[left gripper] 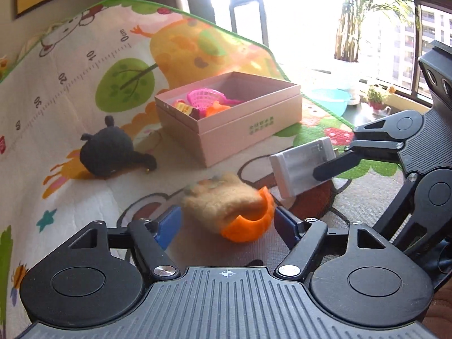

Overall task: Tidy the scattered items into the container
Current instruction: 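Hold the orange cup in the left tool while right tool pulls the tan mitten out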

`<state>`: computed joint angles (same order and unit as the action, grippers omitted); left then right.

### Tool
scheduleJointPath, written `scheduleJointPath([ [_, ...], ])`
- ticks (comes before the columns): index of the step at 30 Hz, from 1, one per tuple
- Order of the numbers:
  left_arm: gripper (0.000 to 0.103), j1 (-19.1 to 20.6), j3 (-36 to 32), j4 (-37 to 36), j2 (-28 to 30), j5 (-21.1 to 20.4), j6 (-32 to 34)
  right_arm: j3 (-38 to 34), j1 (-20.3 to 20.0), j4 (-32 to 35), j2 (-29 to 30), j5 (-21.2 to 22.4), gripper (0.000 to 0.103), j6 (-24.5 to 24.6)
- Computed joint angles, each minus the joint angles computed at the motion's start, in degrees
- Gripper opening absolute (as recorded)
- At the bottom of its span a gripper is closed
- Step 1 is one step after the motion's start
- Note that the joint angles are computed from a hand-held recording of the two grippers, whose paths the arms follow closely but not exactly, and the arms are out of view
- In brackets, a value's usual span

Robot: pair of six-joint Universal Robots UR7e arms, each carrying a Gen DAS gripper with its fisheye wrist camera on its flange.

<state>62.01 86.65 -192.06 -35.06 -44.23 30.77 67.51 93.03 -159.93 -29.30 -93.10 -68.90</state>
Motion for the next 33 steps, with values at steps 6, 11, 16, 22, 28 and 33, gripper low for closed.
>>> scheduleJointPath([
  [6, 0.094, 0.57, -1.09, 3.52, -0.39, -0.80, -13.14, -2.88, 0.56, -11.74, 2.89, -5.33, 0.086, 5.91],
  [11, 0.094, 1.19, -3.88, 5.99, 2.05, -1.06, -16.76, -6.95, 0.38, 3.19, 1.02, 2.11, 0.086, 15.15],
  [16, 0.072, 2.40, -6.33, 6.62, 3.39, -1.59, -19.87, -10.28, 1.40, 8.15, 2.55, 4.33, 0.085, 17.47],
  [22, 0.062, 2.10, -1.89, 4.09, 0.98, -3.39, -12.51, -22.20, 2.32, 25.95, 8.32, 5.20, 0.076, 24.60],
  [28, 0.064, 1.39, 4.14, 3.41, -1.90, -5.59, -10.01, -26.41, 3.33, 31.87, 12.44, 1.75, 0.068, 26.14],
  [33, 0.072, 1.49, 4.77, 3.10, -1.85, -4.86, -10.81, -19.81, 3.74, 26.56, 9.46, 1.40, 0.032, 21.33],
])
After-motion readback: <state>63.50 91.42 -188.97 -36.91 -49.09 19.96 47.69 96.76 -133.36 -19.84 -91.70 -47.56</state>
